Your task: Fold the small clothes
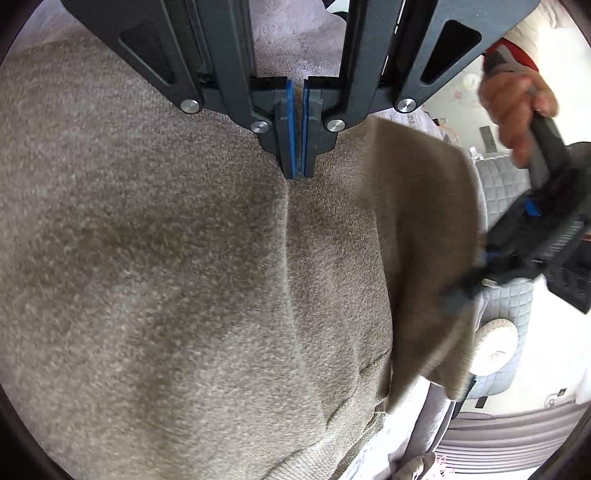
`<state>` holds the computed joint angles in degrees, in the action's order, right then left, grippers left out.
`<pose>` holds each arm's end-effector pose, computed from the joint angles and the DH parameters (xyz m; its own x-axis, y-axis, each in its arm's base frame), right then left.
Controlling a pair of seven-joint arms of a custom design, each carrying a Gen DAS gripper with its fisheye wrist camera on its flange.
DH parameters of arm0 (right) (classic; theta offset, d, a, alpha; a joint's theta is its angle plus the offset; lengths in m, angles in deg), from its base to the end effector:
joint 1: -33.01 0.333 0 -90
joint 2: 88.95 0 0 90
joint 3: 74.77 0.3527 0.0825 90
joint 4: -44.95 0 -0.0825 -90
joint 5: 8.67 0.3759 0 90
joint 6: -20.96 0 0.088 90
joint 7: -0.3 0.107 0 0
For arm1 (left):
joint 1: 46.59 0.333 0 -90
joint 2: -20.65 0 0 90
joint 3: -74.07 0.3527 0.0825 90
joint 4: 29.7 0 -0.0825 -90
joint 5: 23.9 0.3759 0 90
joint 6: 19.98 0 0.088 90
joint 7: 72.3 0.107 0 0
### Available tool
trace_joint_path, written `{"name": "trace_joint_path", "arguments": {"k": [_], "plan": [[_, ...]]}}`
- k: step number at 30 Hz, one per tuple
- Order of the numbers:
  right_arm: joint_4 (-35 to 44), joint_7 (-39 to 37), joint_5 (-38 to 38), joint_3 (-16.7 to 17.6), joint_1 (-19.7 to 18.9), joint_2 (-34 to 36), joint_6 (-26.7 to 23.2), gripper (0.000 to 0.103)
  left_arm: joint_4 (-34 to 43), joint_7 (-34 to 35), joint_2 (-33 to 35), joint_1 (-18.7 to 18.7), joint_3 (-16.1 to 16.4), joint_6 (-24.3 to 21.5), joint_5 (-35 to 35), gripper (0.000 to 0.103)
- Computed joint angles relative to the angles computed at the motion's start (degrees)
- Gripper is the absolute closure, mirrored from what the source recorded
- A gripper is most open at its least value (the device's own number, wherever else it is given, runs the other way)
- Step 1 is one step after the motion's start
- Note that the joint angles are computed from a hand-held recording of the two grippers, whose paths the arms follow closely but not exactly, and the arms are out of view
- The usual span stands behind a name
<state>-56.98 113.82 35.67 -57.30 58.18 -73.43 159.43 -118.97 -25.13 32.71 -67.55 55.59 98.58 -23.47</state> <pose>0.4999 0.4384 0.4914 -0.1975 -0.7084 -0.6776 -0.9802 0.1340 0.1457 0.5177 -0.3970 0.5979 0.0476 -0.9668 0.2511 -0.9782 -0.0960 -0.1843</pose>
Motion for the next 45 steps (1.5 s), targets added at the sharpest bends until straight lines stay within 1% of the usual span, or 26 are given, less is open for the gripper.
{"name": "trace_joint_path", "arguments": {"k": [1, 2, 3, 4, 5, 7, 9, 10, 11, 14, 19, 22, 24, 25, 28, 29, 30, 31, 32, 33, 35, 37, 38, 41, 42, 45], "plan": [[-0.01, -0.08, 0.29, 0.07, -0.02, 0.02, 0.26, 0.1, 0.36, -0.86, 0.05, -0.16, 0.3, -1.66, 1.04, 0.077], [-0.15, -0.56, 0.52, 0.13, -0.18, -0.12, 0.16, 0.1, -0.22, -0.88, -0.29, -0.05, 0.35, -2.01, 1.15, 0.055], [-0.91, -1.79, 1.25, -0.02, -1.0, -0.92, -0.51, 0.1, -0.13, -1.12, -0.33, -0.03, 0.49, -2.76, 1.62, 0.026], [-1.1, -2.26, 1.79, -0.07, -1.03, -1.0, -0.3, 0.1, -0.91, -1.29, -0.96, 0.06, 0.67, -2.79, 2.28, 0.013], [-2.73, -3.36, 3.14, 0.16, -1.01, -1.77, 0.58, 0.1, -1.94, -1.11, -1.77, 0.22, 0.79, -2.36, 2.71, 0.004], [-4.37, -4.88, 4.89, 0.06, -1.08, -2.78, 0.95, 0.1, -1.43, -1.31, -1.61, 0.15, 1.01, -3.95, 4.16, 0.004], [-6.29, -6.15, 6.66, -0.46, -0.95, -4.01, 1.6, 0.1, -1.83, -0.87, -1.79, 0.84, 1.36, -5.24, 3.85, 0.004], [-6.17, -6.18, 6.47, -0.72, -0.6, -3.88, 1.52, 0.1, -2.43, -0.66, -2.15, 1.23, 1.5, -5.17, 3.49, 0.004], [-4.31, -5.42, 5.39, -1.05, -0.13, -2.34, 1.32, 0.1, -2.99, -0.43, -2.55, 1.52, 1.63, -5.04, 3.49, 0.004], [-3.17, -5.03, 4.33, -1.26, -0.22, -1.59, 0.56, 0.1, -6.06, 0.78, -4.97, 2.67, 2.23, -3.71, 3.38, 0.004], [-0.76, -2.74, 1.79, -0.91, 0.06, -0.06, 0.14, 0.1, -11.9, 6.98, -7.54, 5.85, 3.44, -0.9, -5.31, 0.004], [0.09, -1.63, 0.32, -0.54, 0.25, 0.55, 0.27, 0.1, -14.68, 9.81, -8.37, 6.8, 3.81, 0.05, -9.81, 0.004], [0.56, -1.15, -0.5, -0.33, 0.23, 0.97, 0.28, 0.1, -15.66, 11.34, -8.51, 6.9, 3.83, 1.19, -11.07, 0.004], [0.29, -0.35, 0.44, -0.06, 0.41, 1.09, 2.34, 0.1, -15.84, 12.24, -8.33, 6.89, 3.8, 1.76, -11.53, 0.004], [1.69, 1.73, -1.99, 0.18, 0.86, 2.05, 2.0, 0.1, -16.05, 15.08, -7.25, 6.93, 3.46, 4.25, -14.11, 0.005], [2.39, 2.35, -3.03, 0.22, 0.96, 2.46, 1.63, 0.1, -16.48, 16.06, -7.26, 6.93, 3.3, 5.56, -14.75, 0.014], [2.96, 2.86, -3.92, 0.29, 1.0, 2.78, 1.34, 0.1, -15.43, 16.78, -5.87, 6.83, 3.19, 6.36, -14.77, 0.051], [3.41, 3.57, -4.43, 0.41, 1.11, 3.09, 1.71, 0.1, -15.51, 19.25, -5.55, 7.32, 2.8, 7.01, -18.07, 0.068], [3.83, 4.02, -5.01, 0.56, 1.12, 3.34, 1.66, 0.1, -14.59, 18.65, -4.64, 7.24, 2.68, 7.7, -18.54, 0.078], [4.16, 4.4, -5.43, 0.72, 1.07, 3.57, 1.63, 0.1, -14.22, 17.73, -4.48, 6.98, 2.6, 8.7, -17.32, 0.082], [4.63, 5.18, -5.96, 1.01, 0.97, 3.96, 1.94, 0.1, -15.03, 18.03, -5.72, 7.16, 2.24, 10.96, -18.47, 0.082], [4.81, 6.1, -6.2, 1.31, 0.99, 4.18, 2.75, 0.1, -16.54, 21.33, -7.75, 7.54, 1.77, 14.67, -24.91, 0.082], [4.92, 6.23, -6.35, 1.43, 0.83, 4.13, 2.93, 0.1, -16.44, 22.56, -8.23, 7.42, 1.75, 15.66, -27.13, 0.082], [4.41, 6.27, -5.66, 2.03, 0.53, 3.56, 4.67, 0.099, -13.63, 24.52, -7.85, 6.2, 1.44, 16.81, -30.15, 0.082], [4.06, 6.29, -4.94, 2.26, 0.34, 3.25, 5.3, 0.097, -12.22, 25.11, -7.22, 5.92, 1.32, 16.75, -30.7, 0.082], [2.6, 6.82, -2.82, 2.43, -0.03, 1.71, 7.28, 0.096, -5.51, 23.66, -3.18, 4.19, 0.09, 16.7, -28.8, 0.082]]}}
